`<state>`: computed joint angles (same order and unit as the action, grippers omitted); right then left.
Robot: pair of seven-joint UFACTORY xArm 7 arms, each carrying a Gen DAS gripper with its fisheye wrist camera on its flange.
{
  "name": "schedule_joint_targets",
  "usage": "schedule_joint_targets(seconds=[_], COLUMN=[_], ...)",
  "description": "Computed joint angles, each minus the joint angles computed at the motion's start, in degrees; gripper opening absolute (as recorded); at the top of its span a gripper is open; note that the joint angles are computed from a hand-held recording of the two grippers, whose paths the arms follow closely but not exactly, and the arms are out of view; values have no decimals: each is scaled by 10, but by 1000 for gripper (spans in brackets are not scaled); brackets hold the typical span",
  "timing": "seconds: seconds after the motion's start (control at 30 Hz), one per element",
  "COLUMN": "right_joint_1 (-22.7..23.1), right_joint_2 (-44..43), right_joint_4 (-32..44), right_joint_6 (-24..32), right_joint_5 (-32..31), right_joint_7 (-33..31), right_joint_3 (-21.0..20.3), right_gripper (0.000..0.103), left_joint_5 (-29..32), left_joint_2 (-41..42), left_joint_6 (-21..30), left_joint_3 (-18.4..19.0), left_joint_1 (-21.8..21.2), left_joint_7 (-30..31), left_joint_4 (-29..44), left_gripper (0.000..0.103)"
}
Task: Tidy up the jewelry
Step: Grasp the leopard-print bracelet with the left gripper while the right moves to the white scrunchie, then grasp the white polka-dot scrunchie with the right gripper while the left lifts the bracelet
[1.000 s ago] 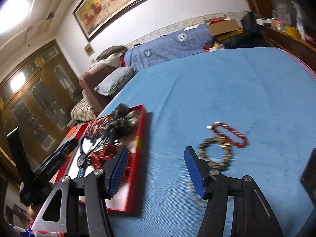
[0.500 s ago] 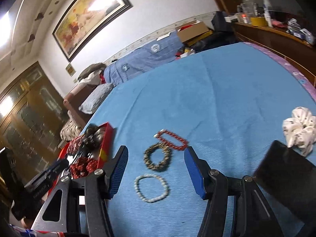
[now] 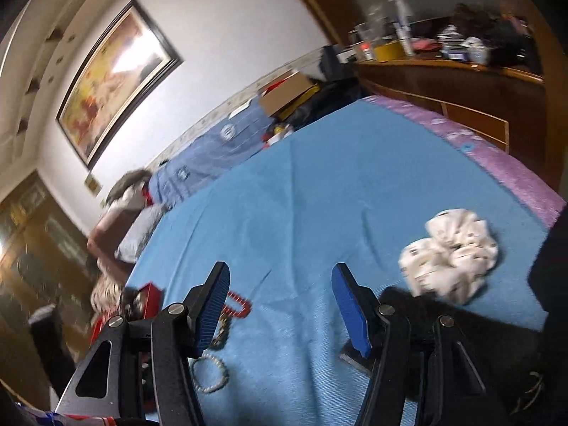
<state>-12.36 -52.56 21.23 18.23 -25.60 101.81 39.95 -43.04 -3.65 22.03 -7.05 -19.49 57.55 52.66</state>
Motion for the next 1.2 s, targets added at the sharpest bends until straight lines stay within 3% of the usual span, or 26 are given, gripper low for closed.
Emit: schedule_joint_targets(seconds=[0.2, 0.33, 0.53, 0.63, 0.8, 1.1, 1.13, 1.2], right_joint_1=[27, 52, 95, 116, 137, 156, 155, 160], right_joint_2=[-37, -42, -32, -11, 22, 106, 118, 131], right_joint_4=[-2, 5, 5, 7, 14, 27, 38, 47], right_joint_6=[108, 186, 268, 282, 296, 293, 308, 317], right_joint_5=[9, 6, 13, 12, 7, 14, 7, -4], right_joint_7=[13, 26, 57, 60, 56, 19, 17, 11], right_joint_3=[-14, -28, -63, -83, -115, -166, -160, -160], right_gripper=[68, 71, 75, 77, 81, 80, 76, 33], left_joint_5=[55, 103, 139, 118, 4, -144, -154, -168], left_joint_2=[38, 55, 77, 77, 57, -6, -8, -10], left_joint_6=[-24, -51, -69, -80, -51, -7, -5, -4], left_joint_3=[-23, -36, -43, -49, -51, 4, 9, 14], left_joint_1=[-8, -13, -4, 7, 27, 18, 18, 18], left_joint_7=[-42, -77, -133, -124, -46, 75, 84, 95], left_joint_4=[11, 11, 26, 24, 31, 8, 7, 7], left_gripper=[41, 17, 5, 4, 4, 4, 4, 4])
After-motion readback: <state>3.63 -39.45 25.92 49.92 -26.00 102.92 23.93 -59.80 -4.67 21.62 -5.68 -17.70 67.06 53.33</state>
